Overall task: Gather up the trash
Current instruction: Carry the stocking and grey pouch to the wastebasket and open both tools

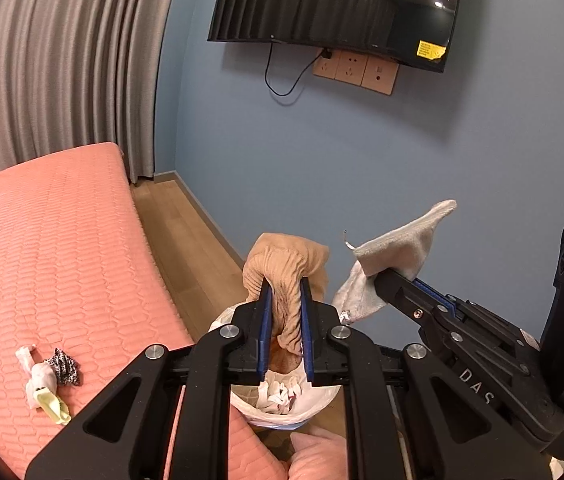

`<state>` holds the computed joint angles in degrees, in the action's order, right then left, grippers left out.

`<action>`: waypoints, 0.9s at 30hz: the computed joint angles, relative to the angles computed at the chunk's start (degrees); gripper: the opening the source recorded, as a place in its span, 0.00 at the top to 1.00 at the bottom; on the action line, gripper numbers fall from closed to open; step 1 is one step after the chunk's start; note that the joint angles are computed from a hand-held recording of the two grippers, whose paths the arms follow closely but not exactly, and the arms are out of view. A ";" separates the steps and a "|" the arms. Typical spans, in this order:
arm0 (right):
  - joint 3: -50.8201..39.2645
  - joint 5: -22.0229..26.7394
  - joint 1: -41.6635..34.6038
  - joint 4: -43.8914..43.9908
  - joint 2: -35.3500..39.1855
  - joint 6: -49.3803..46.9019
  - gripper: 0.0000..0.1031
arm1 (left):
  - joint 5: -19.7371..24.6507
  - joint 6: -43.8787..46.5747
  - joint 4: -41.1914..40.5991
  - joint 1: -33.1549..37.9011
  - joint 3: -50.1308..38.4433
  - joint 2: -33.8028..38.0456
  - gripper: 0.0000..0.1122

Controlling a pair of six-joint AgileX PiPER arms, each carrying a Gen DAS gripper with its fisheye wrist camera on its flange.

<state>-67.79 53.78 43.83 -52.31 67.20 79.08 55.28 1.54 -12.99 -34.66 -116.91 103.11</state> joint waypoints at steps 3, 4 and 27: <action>1.68 -0.94 -1.51 0.49 -0.79 0.28 0.96 | 0.77 -0.08 0.20 -0.69 -2.24 1.97 0.88; 1.90 -1.28 -2.09 0.77 -0.75 0.17 0.96 | 0.80 0.11 0.06 -0.93 -2.85 2.51 0.88; 3.79 -5.57 -8.26 2.55 3.23 0.61 0.84 | -1.02 -4.07 2.98 -2.30 -8.77 8.96 0.51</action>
<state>-64.00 48.21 35.57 -49.76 70.43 79.70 54.26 -2.54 -10.01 -36.96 -125.68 112.07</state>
